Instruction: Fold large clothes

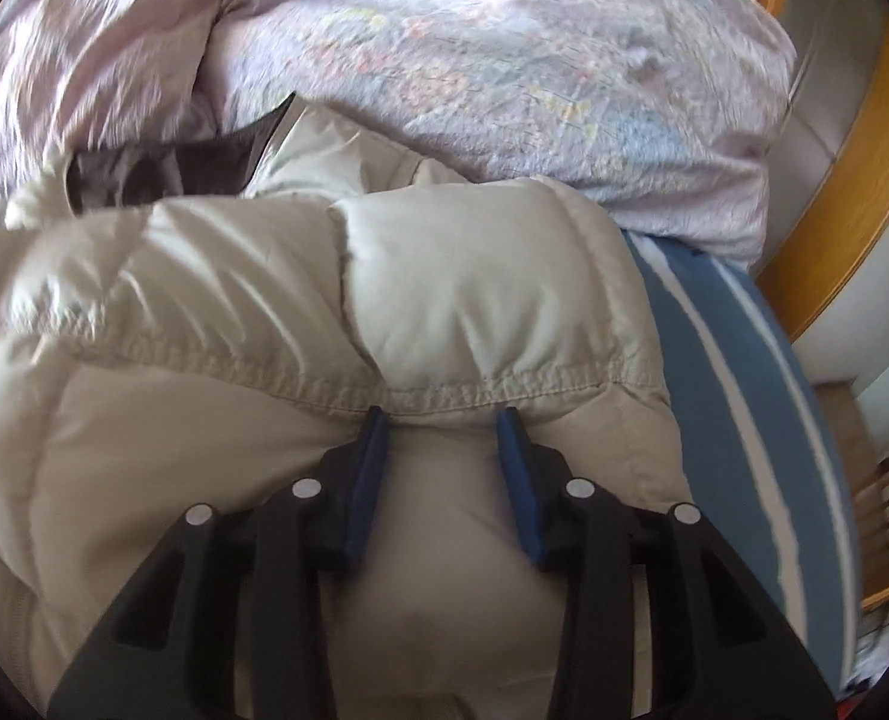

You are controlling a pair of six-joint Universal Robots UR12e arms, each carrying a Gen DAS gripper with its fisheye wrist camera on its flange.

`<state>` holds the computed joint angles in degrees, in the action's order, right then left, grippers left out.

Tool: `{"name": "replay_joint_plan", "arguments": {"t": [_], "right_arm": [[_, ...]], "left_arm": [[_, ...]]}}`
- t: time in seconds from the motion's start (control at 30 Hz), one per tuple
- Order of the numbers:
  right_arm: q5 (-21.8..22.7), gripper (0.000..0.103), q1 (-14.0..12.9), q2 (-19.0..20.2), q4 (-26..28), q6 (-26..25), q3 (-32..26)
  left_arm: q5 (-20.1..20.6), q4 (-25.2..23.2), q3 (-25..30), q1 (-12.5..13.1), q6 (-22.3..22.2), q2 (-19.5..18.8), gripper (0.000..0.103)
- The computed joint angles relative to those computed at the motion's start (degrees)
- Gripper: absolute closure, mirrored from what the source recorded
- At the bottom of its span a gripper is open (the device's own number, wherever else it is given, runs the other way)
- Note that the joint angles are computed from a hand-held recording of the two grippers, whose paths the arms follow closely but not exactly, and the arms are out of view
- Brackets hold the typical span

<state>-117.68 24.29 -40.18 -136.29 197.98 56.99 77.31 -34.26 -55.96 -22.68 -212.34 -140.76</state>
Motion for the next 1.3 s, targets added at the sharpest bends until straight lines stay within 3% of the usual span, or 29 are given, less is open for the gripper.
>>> {"name": "replay_joint_plan", "arguments": {"t": [0.1,0.13,0.23,0.3,0.4,0.5,0.57,0.73,0.93,1.03,1.1,1.17,1.2,1.3], "right_arm": [[0.6,0.062,-0.2,-0.6,1.7,1.2,-0.1],[1.7,0.062,-0.4,-1.4,0.6,2.0,0.8],[3.2,0.057,-0.2,-2.4,-4.0,2.1,2.1],[3.1,0.052,0.1,-2.1,-5.4,0.9,1.4],[3.5,0.05,0.6,-0.7,-3.8,-0.6,-0.7],[4.1,0.051,0.7,0.3,-1.2,0.0,-2.1],[4.1,0.05,0.6,0.7,-0.9,-0.4,-2.5],[4.3,0.045,0.3,1.2,-0.5,-0.1,-3.1],[2.6,0.041,0.5,1.8,0.7,-2.6,-4.0],[0.0,0.038,1.0,2.3,0.7,-4.1,-4.4],[-1.3,0.029,1.1,2.4,1.0,-4.3,-4.5],[-1.6,0.023,1.1,2.1,1.9,-3.0,-4.4],[-1.1,0.022,1.0,1.8,2.3,-2.2,-4.1],[0.5,0.022,1.0,0.1,1.7,-0.7,-2.2]], "left_arm": [[2.7,-0.3,0.0,-0.3,0.2,0.8,0.063],[4.4,1.3,-0.8,-0.4,0.3,1.4,0.055],[10.6,5.3,-0.7,-1.7,3.1,2.0,0.043],[11.0,6.3,1.0,-2.4,6.2,1.3,0.04],[8.3,3.6,5.4,-3.1,9.3,-1.1,0.04],[7.1,-2.3,9.7,-3.5,9.5,-3.7,0.04],[8.4,-5.3,11.7,-3.8,10.4,-5.0,0.041],[12.0,-5.8,12.1,-4.3,12.8,-6.1,0.045],[13.1,-6.2,12.5,-4.5,14.1,-6.8,0.045],[9.3,-4.4,8.6,-3.7,12.3,-4.3,0.045],[5.9,0.8,1.8,-2.7,11.2,-0.2,0.044],[5.0,6.8,-6.1,-1.7,9.6,4.4,0.035],[4.8,10.2,-10.5,-1.1,8.0,6.8,0.027],[6.5,19.6,-22.7,1.1,2.2,13.5,0.022]]}}
